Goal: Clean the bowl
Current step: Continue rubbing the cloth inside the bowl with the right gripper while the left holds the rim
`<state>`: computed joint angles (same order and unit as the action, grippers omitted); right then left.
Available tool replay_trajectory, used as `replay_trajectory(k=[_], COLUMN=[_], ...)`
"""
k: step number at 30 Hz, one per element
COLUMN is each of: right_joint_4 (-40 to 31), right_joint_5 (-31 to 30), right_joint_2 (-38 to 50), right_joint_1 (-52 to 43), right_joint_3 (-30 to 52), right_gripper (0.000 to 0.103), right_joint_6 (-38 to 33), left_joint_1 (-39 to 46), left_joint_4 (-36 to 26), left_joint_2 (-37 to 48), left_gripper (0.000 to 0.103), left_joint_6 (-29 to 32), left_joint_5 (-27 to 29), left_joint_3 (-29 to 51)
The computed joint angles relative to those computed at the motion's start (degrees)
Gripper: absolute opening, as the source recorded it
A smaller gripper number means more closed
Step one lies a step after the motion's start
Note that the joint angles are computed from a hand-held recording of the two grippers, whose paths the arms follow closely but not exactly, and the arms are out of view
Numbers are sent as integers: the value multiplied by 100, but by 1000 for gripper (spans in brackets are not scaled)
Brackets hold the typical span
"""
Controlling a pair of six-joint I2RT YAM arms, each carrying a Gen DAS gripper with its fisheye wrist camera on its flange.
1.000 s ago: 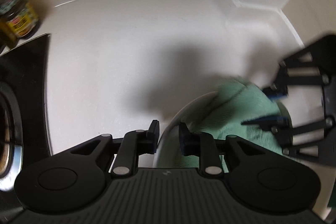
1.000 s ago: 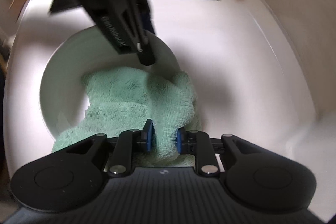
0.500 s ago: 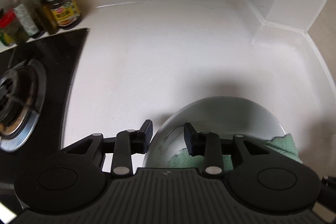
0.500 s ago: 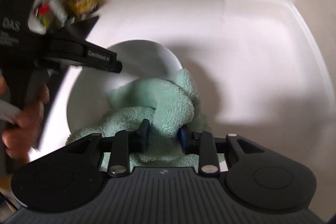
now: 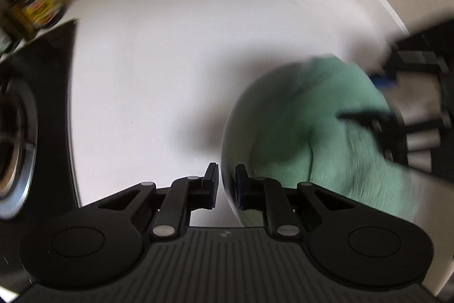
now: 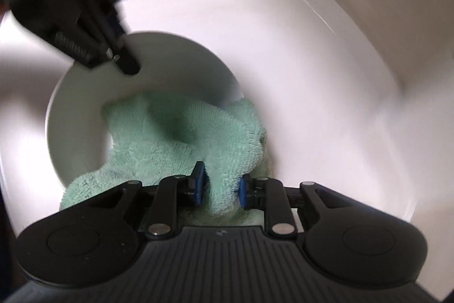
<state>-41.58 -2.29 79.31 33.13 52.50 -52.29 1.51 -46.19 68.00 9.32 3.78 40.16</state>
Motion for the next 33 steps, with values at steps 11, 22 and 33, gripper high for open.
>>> replay_trajectory(k=[11, 22, 33], right_joint_4=[340, 512, 536], right_joint_5=[-388, 331, -518], right_joint_2=[403, -1042, -2054], right_joint_1=[19, 404, -199], right_joint_3=[193, -1039, -1861], right_gripper=[23, 21, 25], right_joint_6=[-1486, 4040, 5838], left_joint_1=[-112, -880, -989], left_joint_4=[961, 1362, 710], left_joint_2=[240, -4, -7], left_gripper=[28, 38, 23], left_joint_6=[-657, -2110, -1713], left_joint_5=[-339, -1266, -1410], left_joint_3=[-109, -488, -355])
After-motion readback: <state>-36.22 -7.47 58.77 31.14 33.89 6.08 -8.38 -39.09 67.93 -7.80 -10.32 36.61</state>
